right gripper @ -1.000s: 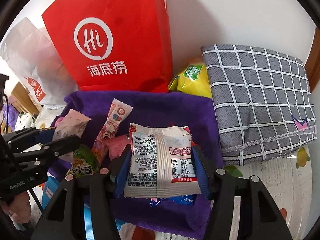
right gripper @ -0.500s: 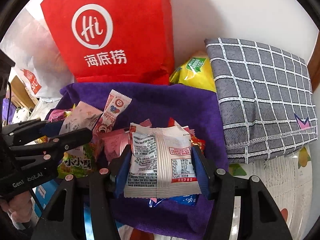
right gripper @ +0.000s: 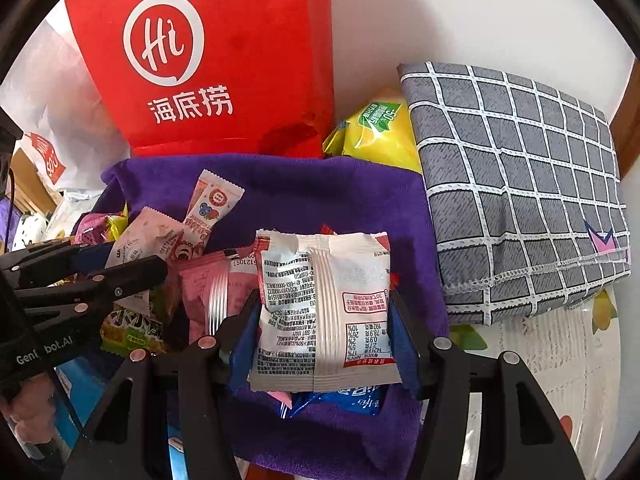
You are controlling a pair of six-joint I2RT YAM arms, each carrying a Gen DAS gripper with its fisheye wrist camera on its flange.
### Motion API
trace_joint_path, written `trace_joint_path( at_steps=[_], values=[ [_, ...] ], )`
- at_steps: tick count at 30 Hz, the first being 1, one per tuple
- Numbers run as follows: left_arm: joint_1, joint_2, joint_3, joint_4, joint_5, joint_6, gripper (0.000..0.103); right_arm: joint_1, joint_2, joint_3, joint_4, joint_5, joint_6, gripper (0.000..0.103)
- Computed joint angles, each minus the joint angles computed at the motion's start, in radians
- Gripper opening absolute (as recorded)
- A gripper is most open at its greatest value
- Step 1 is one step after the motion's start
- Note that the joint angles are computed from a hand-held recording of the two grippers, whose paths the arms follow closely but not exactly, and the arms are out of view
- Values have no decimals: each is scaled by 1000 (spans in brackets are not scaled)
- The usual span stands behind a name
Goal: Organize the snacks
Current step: 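Lower both packets onto the purple towel and open both tools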
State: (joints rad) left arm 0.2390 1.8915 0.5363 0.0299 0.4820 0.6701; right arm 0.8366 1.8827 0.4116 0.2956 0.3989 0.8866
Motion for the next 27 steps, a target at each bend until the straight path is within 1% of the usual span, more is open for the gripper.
trace_joint_path(
  at_steps=[6, 8, 11, 12, 13, 17, 18, 20, 21, 22, 23, 25, 27],
  values=[
    [11, -31, -17, -15, 6, 21, 40, -9, 1, -2, 4, -8, -3, 59],
    [14, -44, -21, -26, 11, 24, 42, -8, -1, -2, 2, -7, -4, 59],
    [33, -64, -16, -71, 35, 40, 47, 3, -9, 1, -7, -3, 6, 59],
    [39, -76, -20, -77, 40, 42, 49, 7, -14, 3, -16, 0, 12, 59],
    [46, -91, -26, -83, 44, 45, 53, 12, -19, 5, -26, 5, 16, 59],
    [81, -145, -40, -113, 55, 53, 60, 41, -58, 6, -73, 32, 41, 59],
    [89, -162, -49, -107, 49, 47, 64, 51, -75, 1, -86, 40, 53, 59],
    [113, -192, -63, -115, 58, 60, 65, 74, -104, -1, -123, 68, 87, 60],
    [126, -206, -64, -139, 64, 76, 66, 88, -116, -1, -142, 85, 106, 62],
    [137, -215, -64, -156, 67, 88, 67, 103, -130, -2, -159, 99, 124, 67],
    [149, -228, -67, -169, 70, 98, 67, 117, -144, -2, -179, 107, 137, 69],
    [180, -254, -72, -199, 80, 125, 70, 153, -175, -1, -221, 125, 173, 70],
    [212, -286, -81, -231, 87, 153, 70, 187, -197, 3, -262, 143, 212, 70]
  ],
)
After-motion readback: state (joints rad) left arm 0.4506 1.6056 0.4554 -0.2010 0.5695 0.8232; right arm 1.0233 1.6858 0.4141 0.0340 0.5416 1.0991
